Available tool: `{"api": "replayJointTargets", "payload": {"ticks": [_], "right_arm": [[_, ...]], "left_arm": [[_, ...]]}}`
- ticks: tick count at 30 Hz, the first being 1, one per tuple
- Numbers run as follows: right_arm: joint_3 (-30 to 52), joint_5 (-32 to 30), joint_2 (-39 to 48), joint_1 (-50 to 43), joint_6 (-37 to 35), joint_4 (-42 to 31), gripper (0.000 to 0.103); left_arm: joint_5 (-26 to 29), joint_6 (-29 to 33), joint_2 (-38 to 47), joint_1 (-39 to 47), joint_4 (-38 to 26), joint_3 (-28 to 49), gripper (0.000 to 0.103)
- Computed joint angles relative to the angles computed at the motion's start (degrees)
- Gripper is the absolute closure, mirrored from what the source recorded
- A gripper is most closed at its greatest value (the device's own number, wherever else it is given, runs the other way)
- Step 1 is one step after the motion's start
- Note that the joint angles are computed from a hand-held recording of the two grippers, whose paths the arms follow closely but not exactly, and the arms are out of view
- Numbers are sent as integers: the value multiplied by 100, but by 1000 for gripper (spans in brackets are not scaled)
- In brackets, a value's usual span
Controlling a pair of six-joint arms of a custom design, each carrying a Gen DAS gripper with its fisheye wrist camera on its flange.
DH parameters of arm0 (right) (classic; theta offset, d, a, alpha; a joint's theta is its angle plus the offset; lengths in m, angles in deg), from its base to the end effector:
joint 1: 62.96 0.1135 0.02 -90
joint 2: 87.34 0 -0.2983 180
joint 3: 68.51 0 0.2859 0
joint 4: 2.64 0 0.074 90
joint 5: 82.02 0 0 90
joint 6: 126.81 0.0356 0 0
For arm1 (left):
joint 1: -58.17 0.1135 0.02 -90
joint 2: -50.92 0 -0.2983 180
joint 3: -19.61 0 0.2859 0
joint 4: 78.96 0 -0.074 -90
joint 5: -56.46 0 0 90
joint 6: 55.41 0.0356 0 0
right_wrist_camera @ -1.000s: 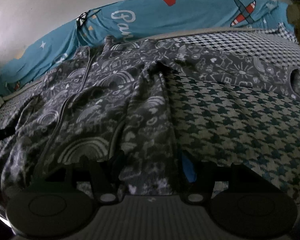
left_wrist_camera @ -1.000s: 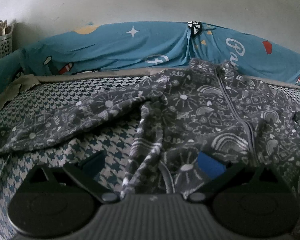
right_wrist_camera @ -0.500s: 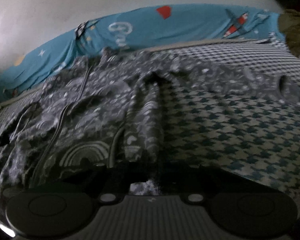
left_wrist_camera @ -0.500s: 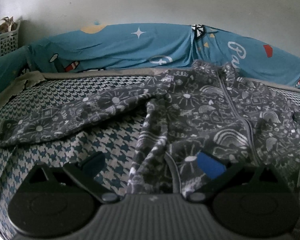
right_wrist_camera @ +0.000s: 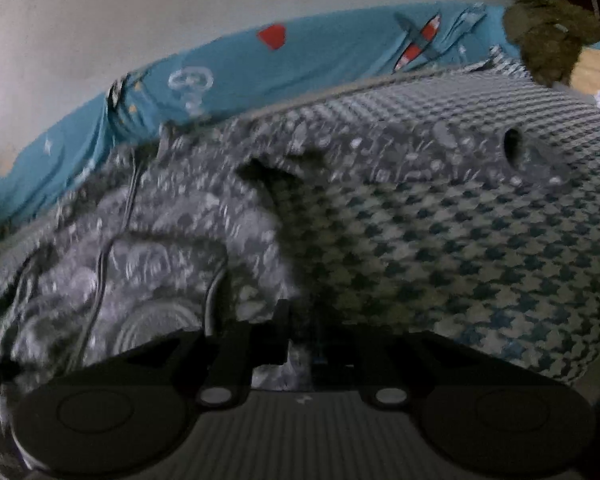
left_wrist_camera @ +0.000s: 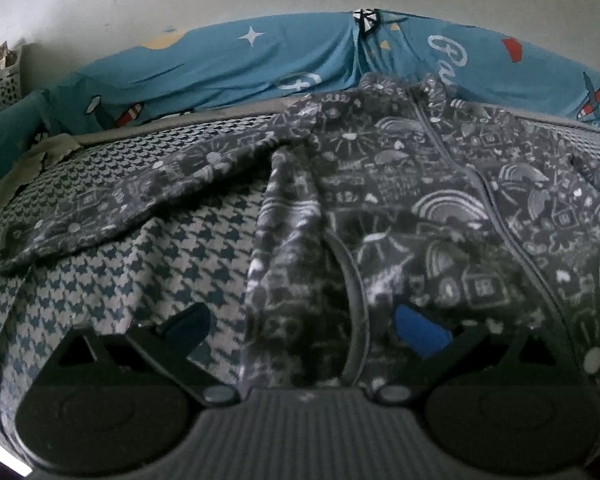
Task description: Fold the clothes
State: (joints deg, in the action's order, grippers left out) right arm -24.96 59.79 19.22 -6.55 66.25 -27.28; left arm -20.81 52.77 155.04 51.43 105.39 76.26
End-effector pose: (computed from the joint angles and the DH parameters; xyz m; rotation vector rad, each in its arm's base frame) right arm 0.1554 0.1834 0.0487 0.9077 2.0488 -0.1487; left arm 0.3619 -0.0507 0.1178 0.6056 2.2247 -0.1561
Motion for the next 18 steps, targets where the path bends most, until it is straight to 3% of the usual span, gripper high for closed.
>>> {"api": "replayJointTargets", "payload": {"ticks": [3,6,12,18], "right_arm": [[-11,314,-78,147,-70,48,87],[-45,378,-111,249,-632,562,86],[-201,175,3,348,-1766,2091,86],[-12,-231,367,330,-2588,2940,86]], "left_arm": [[2,-22,-27,39,22,-39,0],[36,-23,-111,65,57,-107,0],[142,86,-257,62,68,-239,0],[107,236,-306,51,39,-330,0]]}}
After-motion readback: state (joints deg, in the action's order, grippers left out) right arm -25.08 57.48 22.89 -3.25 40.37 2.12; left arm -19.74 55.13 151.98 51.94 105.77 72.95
